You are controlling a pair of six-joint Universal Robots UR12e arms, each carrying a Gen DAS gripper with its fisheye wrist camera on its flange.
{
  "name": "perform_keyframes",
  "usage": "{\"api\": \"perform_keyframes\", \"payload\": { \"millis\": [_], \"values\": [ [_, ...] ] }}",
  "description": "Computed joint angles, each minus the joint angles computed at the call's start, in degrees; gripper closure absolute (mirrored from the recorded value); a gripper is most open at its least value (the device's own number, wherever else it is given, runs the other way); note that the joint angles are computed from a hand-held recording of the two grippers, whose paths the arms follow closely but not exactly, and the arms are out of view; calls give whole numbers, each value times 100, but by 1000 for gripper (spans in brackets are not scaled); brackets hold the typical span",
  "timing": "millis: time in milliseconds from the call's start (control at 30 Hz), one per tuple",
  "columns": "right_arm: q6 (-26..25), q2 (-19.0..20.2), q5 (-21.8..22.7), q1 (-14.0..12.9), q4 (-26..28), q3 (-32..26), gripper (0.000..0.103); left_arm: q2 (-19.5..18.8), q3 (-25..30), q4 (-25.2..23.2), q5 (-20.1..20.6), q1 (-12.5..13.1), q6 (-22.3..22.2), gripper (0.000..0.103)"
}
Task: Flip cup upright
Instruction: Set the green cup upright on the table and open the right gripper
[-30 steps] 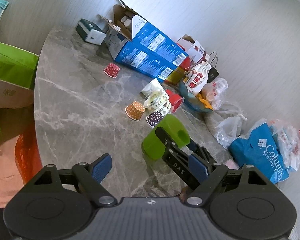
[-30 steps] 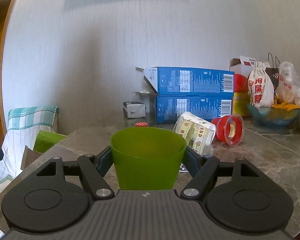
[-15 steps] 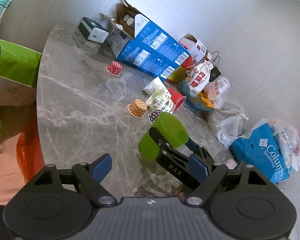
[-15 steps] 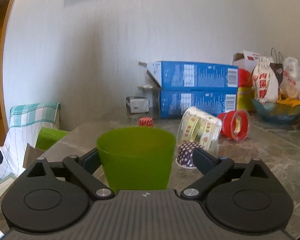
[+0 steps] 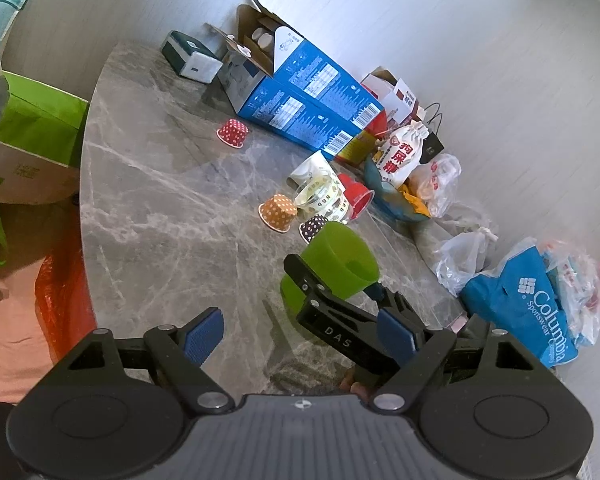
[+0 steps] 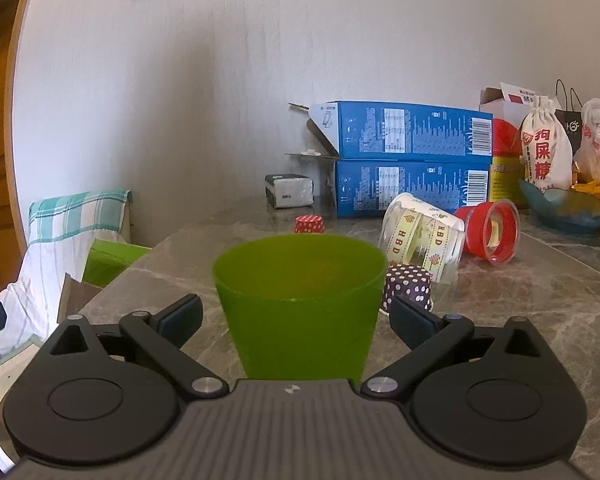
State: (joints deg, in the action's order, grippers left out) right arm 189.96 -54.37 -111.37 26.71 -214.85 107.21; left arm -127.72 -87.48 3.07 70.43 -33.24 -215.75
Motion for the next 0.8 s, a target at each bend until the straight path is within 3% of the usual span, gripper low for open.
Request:
{"api": "perform_keyframes", "payload": {
  "millis": [67,133,200,267,333,433,500,600,667,800],
  "values": [
    [118,-23,-25,12,-81,56,1,13,-33,63,104,-21,49,17],
    [235,-89,-142,52,-112,153,1,39,-66,109,333,-68,196,9],
    [455,-228,-306,116,-97,337,1,63,-108,228,762,-155,448,0],
    [717,-411,-454,173,-14,526,1,82,-91,166,1175,-258,877,0],
    [1039,-712,-562,216,327,723,1,89,-72,188,1333,-317,1263,0],
    [1568,-1259,-492,215,1310,888,1,104,-59,408,1629,-413,1731,0],
    [1819,-1553,-745,295,1899,893,1,145,-22,429,1804,-483,2017,0],
    [1715,-1744,-1090,421,2018,910,1,216,43,386,2143,-598,2412,0],
    [1659,-1932,-1070,450,2381,928,1,245,78,353,2164,-625,2424,0],
    [1652,-2109,-663,348,2469,1051,1,175,215,305,1974,-641,2499,0]
  ]
}}
